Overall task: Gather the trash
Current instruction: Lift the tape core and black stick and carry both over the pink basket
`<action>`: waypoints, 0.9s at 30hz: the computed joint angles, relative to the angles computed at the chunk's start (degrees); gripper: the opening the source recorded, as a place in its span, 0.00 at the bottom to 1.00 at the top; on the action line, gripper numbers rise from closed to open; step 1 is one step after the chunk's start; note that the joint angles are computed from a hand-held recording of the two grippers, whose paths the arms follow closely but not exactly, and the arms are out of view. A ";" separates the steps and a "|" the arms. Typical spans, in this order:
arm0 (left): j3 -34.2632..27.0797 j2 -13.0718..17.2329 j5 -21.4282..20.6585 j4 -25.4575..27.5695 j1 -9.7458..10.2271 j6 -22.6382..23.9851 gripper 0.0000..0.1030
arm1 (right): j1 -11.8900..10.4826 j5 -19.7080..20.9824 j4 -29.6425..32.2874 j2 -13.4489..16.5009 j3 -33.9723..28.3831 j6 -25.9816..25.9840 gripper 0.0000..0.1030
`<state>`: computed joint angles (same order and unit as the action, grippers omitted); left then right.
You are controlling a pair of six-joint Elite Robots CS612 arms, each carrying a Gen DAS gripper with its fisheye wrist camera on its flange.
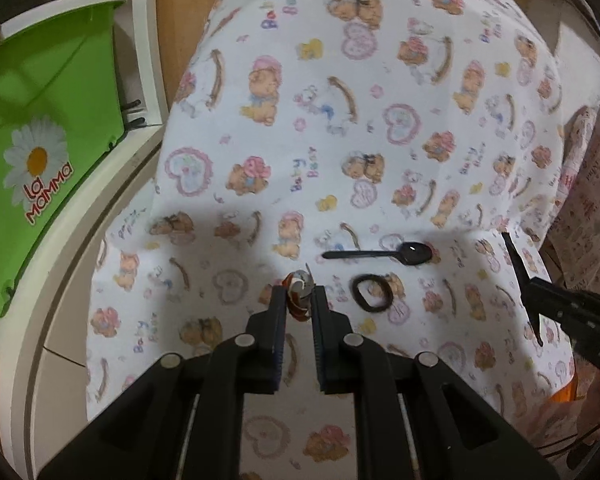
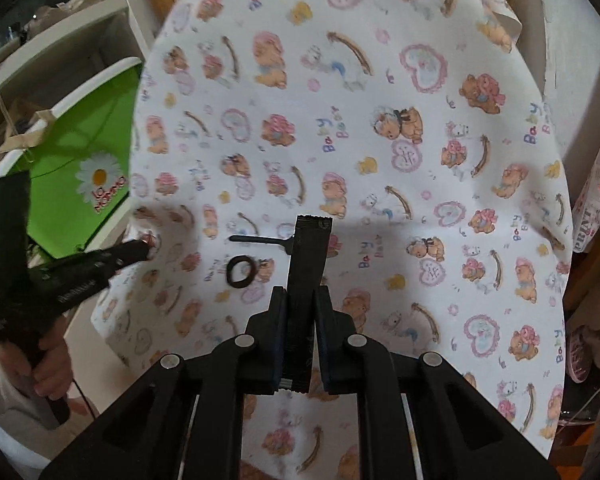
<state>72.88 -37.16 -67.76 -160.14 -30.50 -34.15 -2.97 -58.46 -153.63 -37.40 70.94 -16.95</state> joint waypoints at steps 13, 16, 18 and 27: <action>6.71 -3.91 2.36 -9.01 -2.87 -4.45 0.10 | -1.44 4.58 -4.25 -4.88 8.36 -3.56 0.15; 8.33 -4.50 1.96 -9.15 -3.47 -5.75 0.10 | -2.16 6.02 -4.96 -6.09 10.49 -2.82 0.15; 9.17 -4.72 1.67 -9.10 -3.83 -6.50 0.10 | -2.45 5.95 -5.60 -6.86 11.93 -2.62 0.15; 13.40 -6.48 2.47 -10.66 -5.78 -7.49 0.10 | -2.89 5.92 -9.42 -9.84 17.30 -5.77 0.15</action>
<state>86.28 -43.65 -65.29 -170.81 -36.28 -41.64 -5.87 -52.55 -163.05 -47.24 88.24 -22.72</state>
